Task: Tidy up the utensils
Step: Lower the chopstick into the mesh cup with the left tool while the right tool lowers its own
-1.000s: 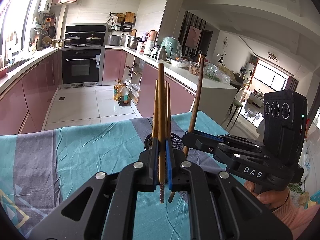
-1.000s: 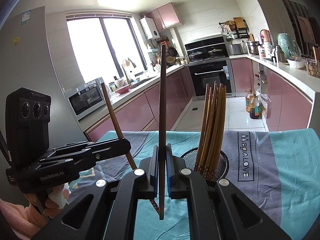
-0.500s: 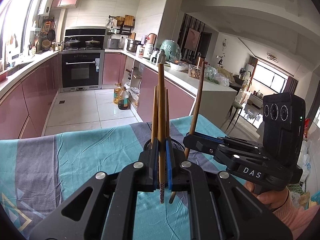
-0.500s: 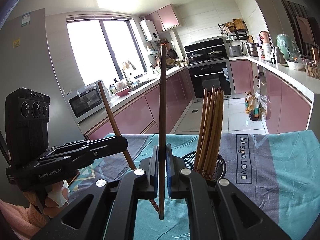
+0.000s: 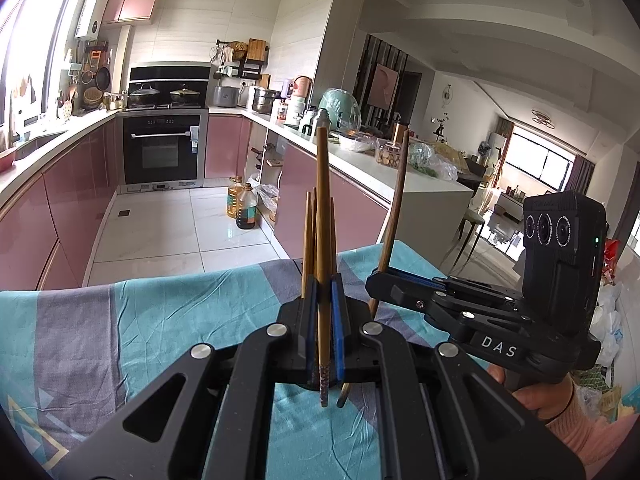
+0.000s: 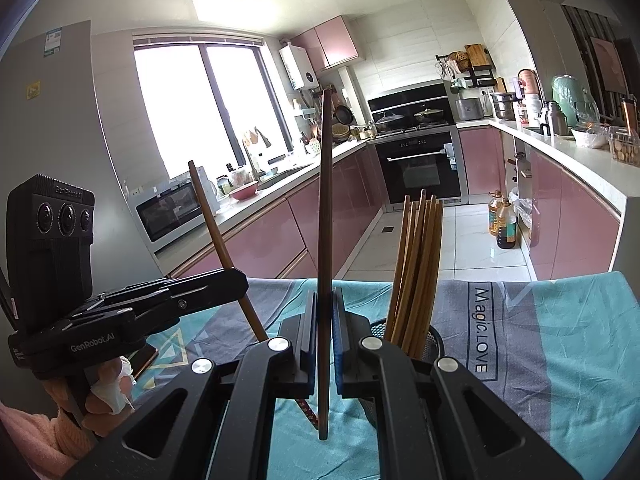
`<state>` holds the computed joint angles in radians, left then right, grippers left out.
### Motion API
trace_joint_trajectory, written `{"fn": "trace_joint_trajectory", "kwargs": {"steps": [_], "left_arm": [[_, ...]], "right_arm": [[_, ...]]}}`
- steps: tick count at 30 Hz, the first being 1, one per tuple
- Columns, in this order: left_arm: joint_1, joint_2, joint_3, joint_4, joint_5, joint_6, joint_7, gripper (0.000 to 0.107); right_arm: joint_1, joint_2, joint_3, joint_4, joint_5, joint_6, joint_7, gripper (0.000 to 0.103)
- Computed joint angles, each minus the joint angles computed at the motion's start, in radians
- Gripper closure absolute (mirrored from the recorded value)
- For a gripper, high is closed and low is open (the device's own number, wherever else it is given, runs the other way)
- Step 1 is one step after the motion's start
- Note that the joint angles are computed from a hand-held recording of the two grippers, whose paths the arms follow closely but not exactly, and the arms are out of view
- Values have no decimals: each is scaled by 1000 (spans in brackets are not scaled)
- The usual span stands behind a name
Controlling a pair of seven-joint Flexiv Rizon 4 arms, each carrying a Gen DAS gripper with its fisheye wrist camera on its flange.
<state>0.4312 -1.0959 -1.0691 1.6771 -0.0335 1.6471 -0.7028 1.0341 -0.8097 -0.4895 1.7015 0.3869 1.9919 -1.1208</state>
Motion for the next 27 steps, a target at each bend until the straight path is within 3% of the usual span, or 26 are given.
{"fn": "trace_joint_trajectory", "kwargs": {"steps": [18, 27], "left_arm": [[13, -30, -61, -20, 44, 28, -9, 99], [-8, -28, -49, -34, 46, 36, -28, 99]], "right_arm": [[15, -4, -59, -19, 26, -5, -18, 97], [31, -24, -115, -35, 35, -24, 13, 97]]}}
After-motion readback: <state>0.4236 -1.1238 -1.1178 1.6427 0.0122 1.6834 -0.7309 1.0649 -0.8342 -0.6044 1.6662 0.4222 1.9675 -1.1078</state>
